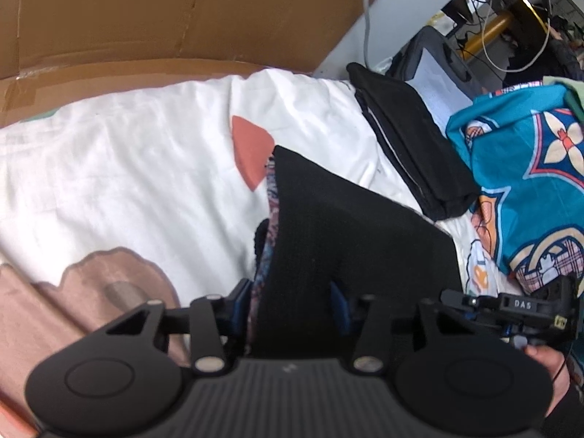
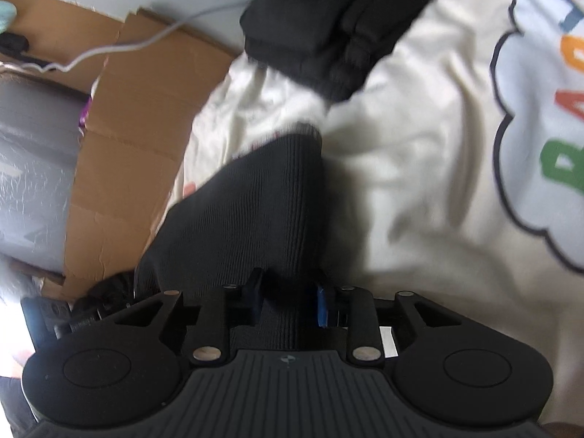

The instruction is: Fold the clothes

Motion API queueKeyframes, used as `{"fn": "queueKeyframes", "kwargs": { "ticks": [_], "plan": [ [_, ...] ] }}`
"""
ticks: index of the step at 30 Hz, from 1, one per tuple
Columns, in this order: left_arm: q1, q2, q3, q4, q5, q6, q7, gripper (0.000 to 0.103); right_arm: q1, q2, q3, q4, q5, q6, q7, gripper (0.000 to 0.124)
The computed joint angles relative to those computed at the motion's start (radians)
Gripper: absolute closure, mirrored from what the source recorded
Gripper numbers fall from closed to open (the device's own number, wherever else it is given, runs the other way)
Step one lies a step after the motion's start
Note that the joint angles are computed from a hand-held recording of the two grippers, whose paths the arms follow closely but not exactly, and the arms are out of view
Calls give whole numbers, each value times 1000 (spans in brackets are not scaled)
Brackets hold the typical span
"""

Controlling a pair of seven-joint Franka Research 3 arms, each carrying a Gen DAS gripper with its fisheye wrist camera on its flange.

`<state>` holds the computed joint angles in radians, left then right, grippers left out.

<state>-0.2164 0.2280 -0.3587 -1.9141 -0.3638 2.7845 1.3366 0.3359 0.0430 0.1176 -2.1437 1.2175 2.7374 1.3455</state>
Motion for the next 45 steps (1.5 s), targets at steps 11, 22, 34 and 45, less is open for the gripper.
{"fn": "queueKeyframes", "kwargs": {
  "ticks": [11, 22, 34, 45],
  "plan": [
    [-9, 53, -2, 51, 67, -27, -70, 25, -7, 22, 3, 14, 81, -16, -38, 91],
    [5, 48, -31, 26, 24, 44, -69, 60, -10, 26, 6, 49, 231, 54, -214, 116],
    [-45, 50, 16, 76, 159, -41, -157, 46, -10, 26, -1, 45, 2, 57, -36, 86],
    [-47, 111, 12, 142, 188, -98, -195, 34, -20, 29, -4, 43, -126, -70, 44, 85]
  ]
}}
